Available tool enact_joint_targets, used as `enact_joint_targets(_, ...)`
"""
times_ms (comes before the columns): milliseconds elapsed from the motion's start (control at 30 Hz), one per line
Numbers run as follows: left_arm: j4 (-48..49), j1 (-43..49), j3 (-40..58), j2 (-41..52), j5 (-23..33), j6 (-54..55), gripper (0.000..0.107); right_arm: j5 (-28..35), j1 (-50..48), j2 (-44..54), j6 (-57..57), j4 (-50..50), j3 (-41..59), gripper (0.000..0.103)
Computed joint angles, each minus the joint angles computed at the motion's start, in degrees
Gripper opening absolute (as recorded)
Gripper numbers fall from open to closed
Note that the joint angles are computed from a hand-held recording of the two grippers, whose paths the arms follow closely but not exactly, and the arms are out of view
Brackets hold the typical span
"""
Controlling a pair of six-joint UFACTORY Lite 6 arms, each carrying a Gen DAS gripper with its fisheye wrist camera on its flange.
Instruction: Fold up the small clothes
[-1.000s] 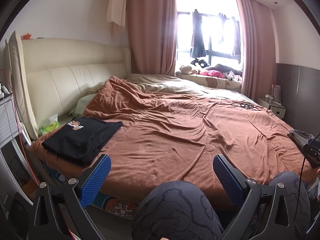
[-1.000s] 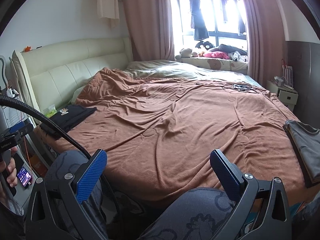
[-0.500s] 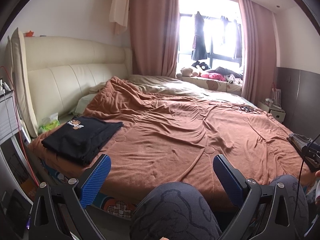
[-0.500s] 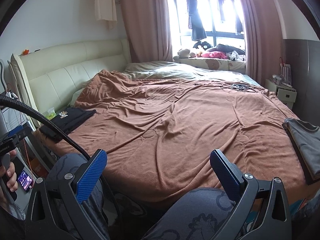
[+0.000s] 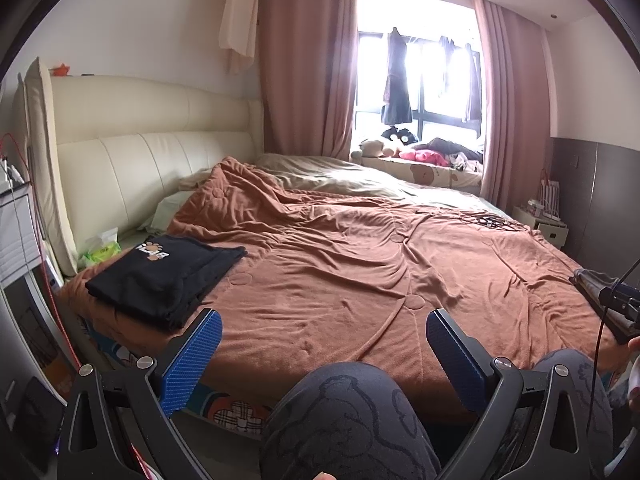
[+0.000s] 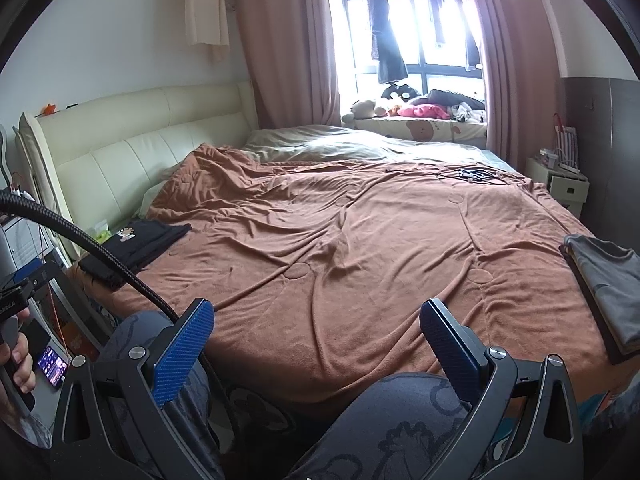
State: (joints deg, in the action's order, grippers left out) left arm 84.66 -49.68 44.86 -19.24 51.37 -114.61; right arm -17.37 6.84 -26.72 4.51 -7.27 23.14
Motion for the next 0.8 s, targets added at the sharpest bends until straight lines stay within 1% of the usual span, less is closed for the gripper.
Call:
enact_joint_targets(167,-0.6,-0.8,0.0,-0.3,0.8,0.4,0.103,0.1,-1.0,0.0,2.1,-2.7,0.1,0.103)
enact_joint_targets(300,-0.9,-1.7,-0.1,-0.6,1.8,0.6,0.103,0.9,-1.5,0.6,1.8,-2.1,1.1,0.103)
enact_joint_targets(367,-0.9,-1.7,-0.2,-1.0,1.4,0.4,0.103,1.4,-1.5,0.5,2.1,-2.1,1.5,0.103)
enact_joint_targets(467,-1.5,-2.4,-0.3,-1.7,2.0,0.7,0.103,1.5,0.2,-0.1,-7.6,7.8,1.1,0.103)
enact_joint_targets(533,-1.9,-2.8,-0.2,-2.0,2.5,1.2,0.103,1.5,0.7,-0.1,-10.6,11.0,1.2,0.103)
enact_joint_targets(733,-2.4,-3.0,-0.1,-2.7,3.1,1.9,0.103,1.7,0.2,0.5,-7.7,7.7,1.8,0.103)
enact_joint_targets(800,-2.4,-3.1,0.0,-2.6,3.2,1.9,0.103,2.0,-0.4,0.3,-4.4,4.3,1.9,0.103)
